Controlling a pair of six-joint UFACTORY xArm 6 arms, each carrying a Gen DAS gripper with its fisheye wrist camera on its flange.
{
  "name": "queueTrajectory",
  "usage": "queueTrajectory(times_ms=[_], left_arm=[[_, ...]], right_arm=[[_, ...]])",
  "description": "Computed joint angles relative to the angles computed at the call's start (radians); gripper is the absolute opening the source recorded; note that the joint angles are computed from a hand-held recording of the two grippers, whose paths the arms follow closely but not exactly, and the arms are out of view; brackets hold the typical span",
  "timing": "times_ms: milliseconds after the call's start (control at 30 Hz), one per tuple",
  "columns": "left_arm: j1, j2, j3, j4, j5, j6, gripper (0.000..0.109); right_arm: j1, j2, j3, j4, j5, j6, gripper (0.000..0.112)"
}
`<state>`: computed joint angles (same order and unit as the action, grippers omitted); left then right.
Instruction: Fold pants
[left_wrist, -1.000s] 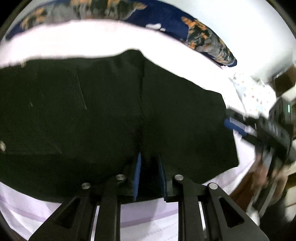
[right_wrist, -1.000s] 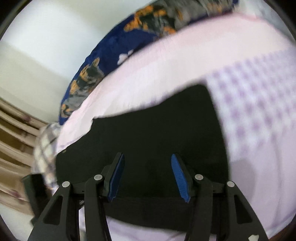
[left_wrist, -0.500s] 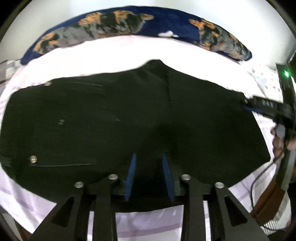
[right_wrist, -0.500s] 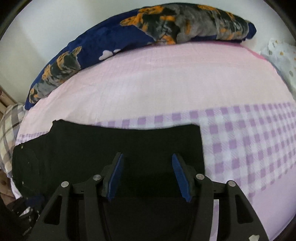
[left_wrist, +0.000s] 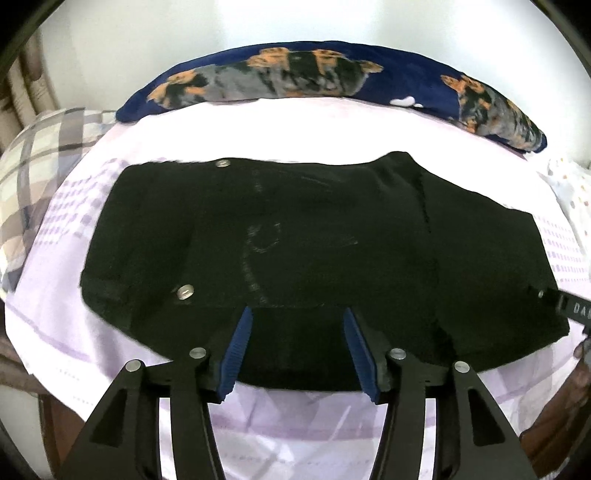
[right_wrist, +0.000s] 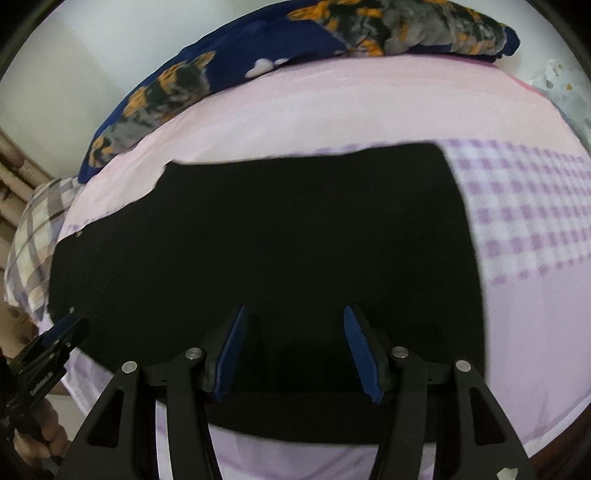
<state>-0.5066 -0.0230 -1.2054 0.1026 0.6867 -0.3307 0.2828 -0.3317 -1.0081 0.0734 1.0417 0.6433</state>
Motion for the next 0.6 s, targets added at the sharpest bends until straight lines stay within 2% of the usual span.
queueTrajectory(times_ms=[100, 167, 400, 467, 600], left_arm=[[0.040, -0.055, 0.062, -0.110, -0.028, 0.050, 0.054], [0.078, -0.093, 0.106, -0.236, -0.046, 0.110, 0.054], [0.241, -0.187, 0.236, -0.684, -0.065, 0.292, 0.054], [0.271, -0.195, 0.257, -0.733, -0.062, 0.296, 0.054], [0.327, -0.192, 0.292, -0.918, -0.063, 0.357, 0.054]], right_arm=[[0.032, 0.011, -0.005, 0.047, -0.018, 0.006, 0.053], [0.059, 0.025, -0.017, 0.061, -0.030, 0.014, 0.053], [0.107, 0.074, -0.027, 0.278, -0.115, -0.096, 0.058], [0.117, 0.086, -0.028, 0.359, -0.145, -0.141, 0.062], [0.127, 0.094, -0.038, 0.373, -0.162, -0.141, 0.064]])
